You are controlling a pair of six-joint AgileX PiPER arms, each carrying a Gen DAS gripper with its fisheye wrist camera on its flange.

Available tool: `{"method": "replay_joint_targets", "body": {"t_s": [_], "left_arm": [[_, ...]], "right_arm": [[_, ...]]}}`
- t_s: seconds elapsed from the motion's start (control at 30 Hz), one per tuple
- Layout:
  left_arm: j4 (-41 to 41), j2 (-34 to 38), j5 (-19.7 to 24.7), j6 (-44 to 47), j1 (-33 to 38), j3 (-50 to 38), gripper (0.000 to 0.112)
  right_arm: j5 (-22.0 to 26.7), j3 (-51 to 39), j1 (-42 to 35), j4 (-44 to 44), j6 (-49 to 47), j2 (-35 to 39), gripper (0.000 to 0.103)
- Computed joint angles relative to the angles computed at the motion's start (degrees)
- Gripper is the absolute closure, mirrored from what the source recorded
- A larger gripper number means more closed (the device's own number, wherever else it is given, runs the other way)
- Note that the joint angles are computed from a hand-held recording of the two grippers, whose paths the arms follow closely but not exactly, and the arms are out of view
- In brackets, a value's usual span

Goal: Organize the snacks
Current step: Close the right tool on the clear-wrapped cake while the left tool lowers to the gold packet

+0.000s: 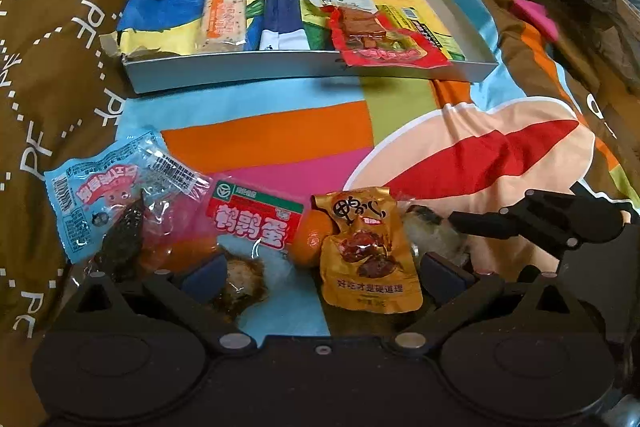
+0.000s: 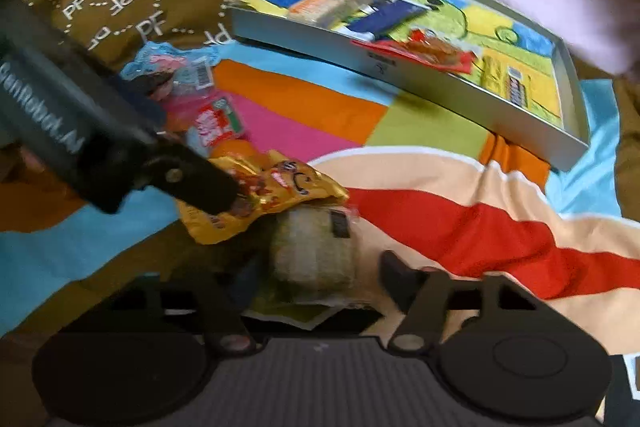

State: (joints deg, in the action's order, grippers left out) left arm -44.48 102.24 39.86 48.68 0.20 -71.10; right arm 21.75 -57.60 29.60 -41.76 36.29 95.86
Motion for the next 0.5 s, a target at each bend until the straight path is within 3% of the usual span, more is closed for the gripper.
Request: {"method": "replay_joint_targets", "body": {"t_s": [0.07,0.27,0.5], "left_arm": [[0.02,0.05,0.22,-0.17,0.04,-0.15,0.01],[-0.82,-0.25,0.79,1.87,-0.28,0.69,0.01],[-0.7,0.06,-2.92,5.39,-3.96,2.16,0.01]], "right_arm": [[2.76,-0.85,0.6,0.96,-2.97,-0.36,0.05],[13.47,-3.43,2.79,2.16,-8.71,-0.83,0.05],[16.58,-3.48,1.33,5.23,-10.8,-2.74,0.049]]}}
